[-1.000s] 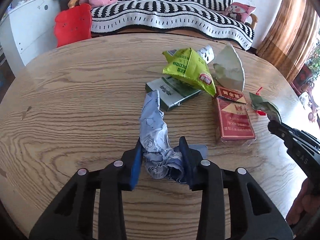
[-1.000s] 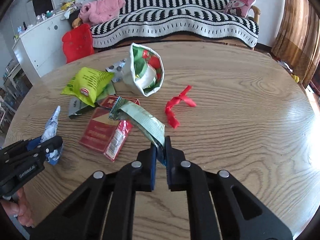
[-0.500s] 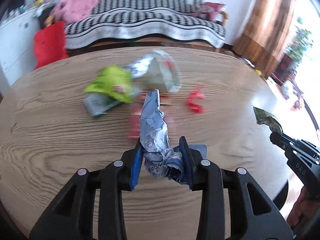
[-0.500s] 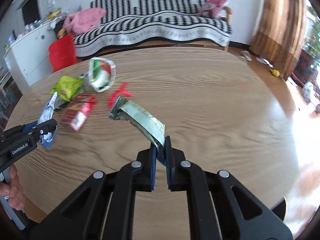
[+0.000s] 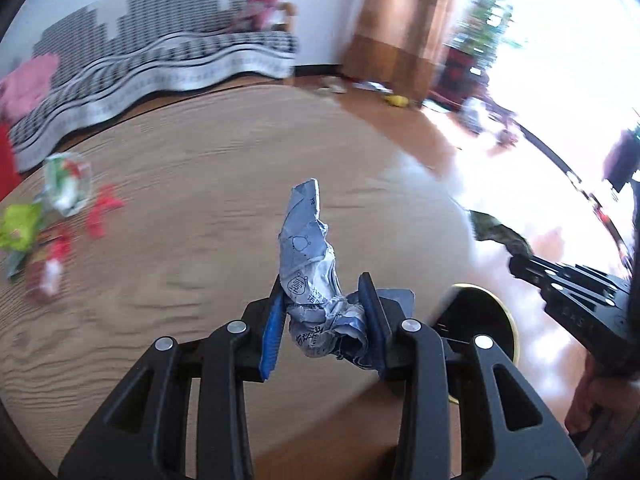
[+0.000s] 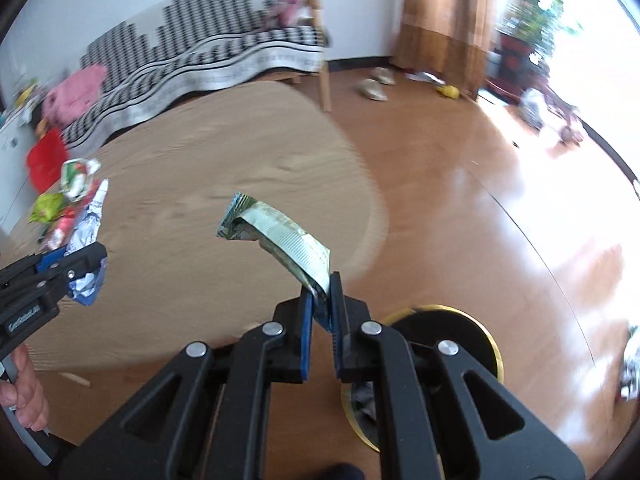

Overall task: Collect trash
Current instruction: 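Carry the wrapper and green-white strip to the bin and open both tools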

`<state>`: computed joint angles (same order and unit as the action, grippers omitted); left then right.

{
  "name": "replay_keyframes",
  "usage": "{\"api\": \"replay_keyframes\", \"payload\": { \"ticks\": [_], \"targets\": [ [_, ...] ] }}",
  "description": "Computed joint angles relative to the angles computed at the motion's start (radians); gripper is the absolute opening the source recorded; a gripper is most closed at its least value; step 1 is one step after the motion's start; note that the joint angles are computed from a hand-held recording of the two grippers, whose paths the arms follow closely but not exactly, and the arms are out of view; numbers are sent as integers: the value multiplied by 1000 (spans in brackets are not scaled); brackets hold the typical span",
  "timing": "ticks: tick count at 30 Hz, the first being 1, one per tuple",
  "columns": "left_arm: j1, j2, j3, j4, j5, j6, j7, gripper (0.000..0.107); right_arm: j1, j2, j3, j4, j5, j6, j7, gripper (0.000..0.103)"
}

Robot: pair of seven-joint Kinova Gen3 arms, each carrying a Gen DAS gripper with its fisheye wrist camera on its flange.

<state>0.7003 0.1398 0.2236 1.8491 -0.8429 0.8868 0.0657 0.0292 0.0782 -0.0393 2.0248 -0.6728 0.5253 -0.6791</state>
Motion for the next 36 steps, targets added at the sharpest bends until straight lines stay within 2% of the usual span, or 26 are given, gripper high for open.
{"api": "replay_keyframes", "payload": {
  "ticks": [6,12,22,32,33,35,36],
  "targets": [
    [68,139,-10,-130,-22,-91,-91,35,158,84,61,-31,-48,78,92,9],
    [116,261,-40,-240,26,-152,-202,35,250,197,72,-95,45,132,27,9],
    [130,364,-114,-320,157,-215,-362,36,234,373,70,-202,294,200,-248,9],
    [176,412,-200,-369,273,-219,-469,36,255,412,21,-212,352,195,-318,9],
    [177,416,-204,-375,281,-219,-478,36,257,417,20,-219,355,202,-324,10],
    [185,423,-213,-384,293,-218,-488,36,265,427,14,-226,355,210,-327,28],
    [188,424,-218,-385,298,-219,-491,36,270,425,12,-226,353,208,-326,56]
  ]
}}
